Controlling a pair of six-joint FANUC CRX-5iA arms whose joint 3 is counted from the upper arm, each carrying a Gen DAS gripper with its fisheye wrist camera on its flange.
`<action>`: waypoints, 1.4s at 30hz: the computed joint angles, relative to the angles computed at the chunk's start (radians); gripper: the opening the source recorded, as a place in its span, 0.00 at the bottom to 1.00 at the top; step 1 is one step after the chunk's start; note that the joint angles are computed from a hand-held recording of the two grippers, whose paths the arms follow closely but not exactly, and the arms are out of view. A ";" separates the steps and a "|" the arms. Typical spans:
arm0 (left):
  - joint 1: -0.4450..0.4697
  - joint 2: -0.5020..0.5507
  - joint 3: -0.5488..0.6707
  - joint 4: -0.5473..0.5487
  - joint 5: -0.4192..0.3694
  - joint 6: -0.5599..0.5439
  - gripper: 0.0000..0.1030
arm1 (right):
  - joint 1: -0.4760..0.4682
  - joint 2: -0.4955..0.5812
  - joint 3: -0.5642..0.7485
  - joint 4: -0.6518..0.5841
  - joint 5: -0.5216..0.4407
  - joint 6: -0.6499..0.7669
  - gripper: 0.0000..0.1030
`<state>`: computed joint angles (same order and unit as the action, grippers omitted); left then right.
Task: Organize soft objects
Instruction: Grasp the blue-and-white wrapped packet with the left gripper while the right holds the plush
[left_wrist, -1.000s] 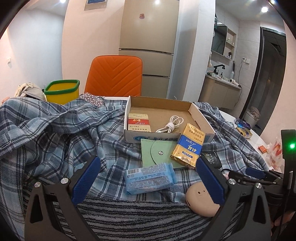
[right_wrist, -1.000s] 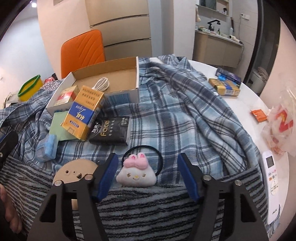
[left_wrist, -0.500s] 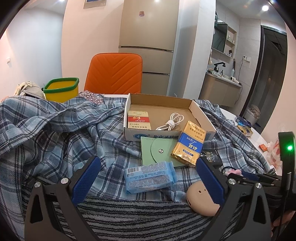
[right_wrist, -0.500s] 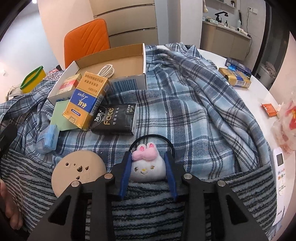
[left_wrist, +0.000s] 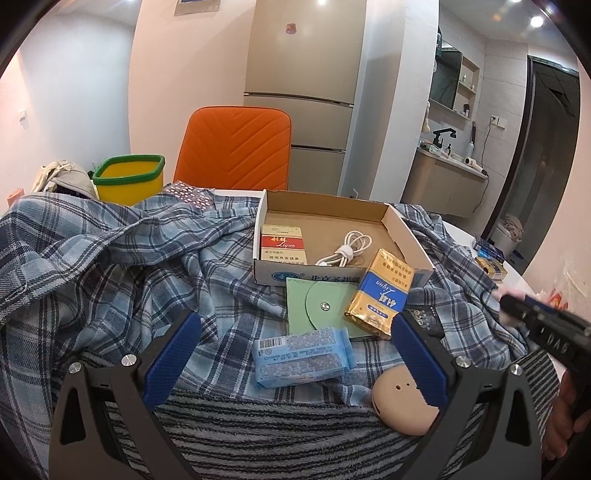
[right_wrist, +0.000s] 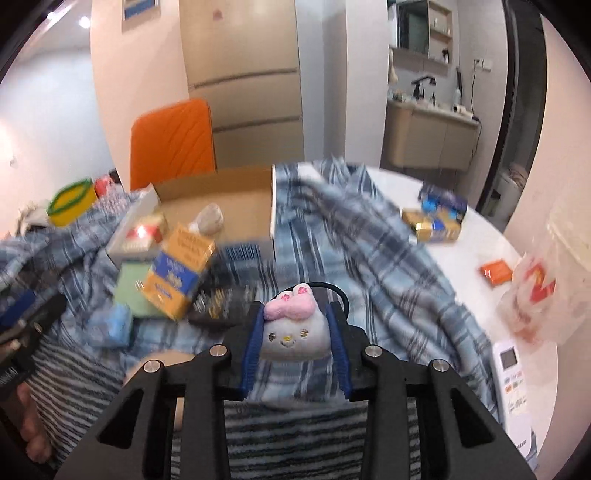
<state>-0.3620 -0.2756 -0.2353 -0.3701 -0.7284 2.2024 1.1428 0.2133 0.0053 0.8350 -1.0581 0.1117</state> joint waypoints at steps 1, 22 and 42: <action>-0.004 0.002 0.006 -0.006 -0.007 0.003 0.99 | -0.001 -0.001 -0.002 0.022 0.005 -0.008 0.35; 0.142 0.167 0.043 0.369 -0.130 -0.292 0.99 | -0.012 0.009 -0.102 0.236 0.138 -0.139 0.35; 0.171 0.220 0.034 0.455 -0.156 -0.358 0.82 | -0.028 -0.001 -0.113 0.188 0.187 -0.125 0.35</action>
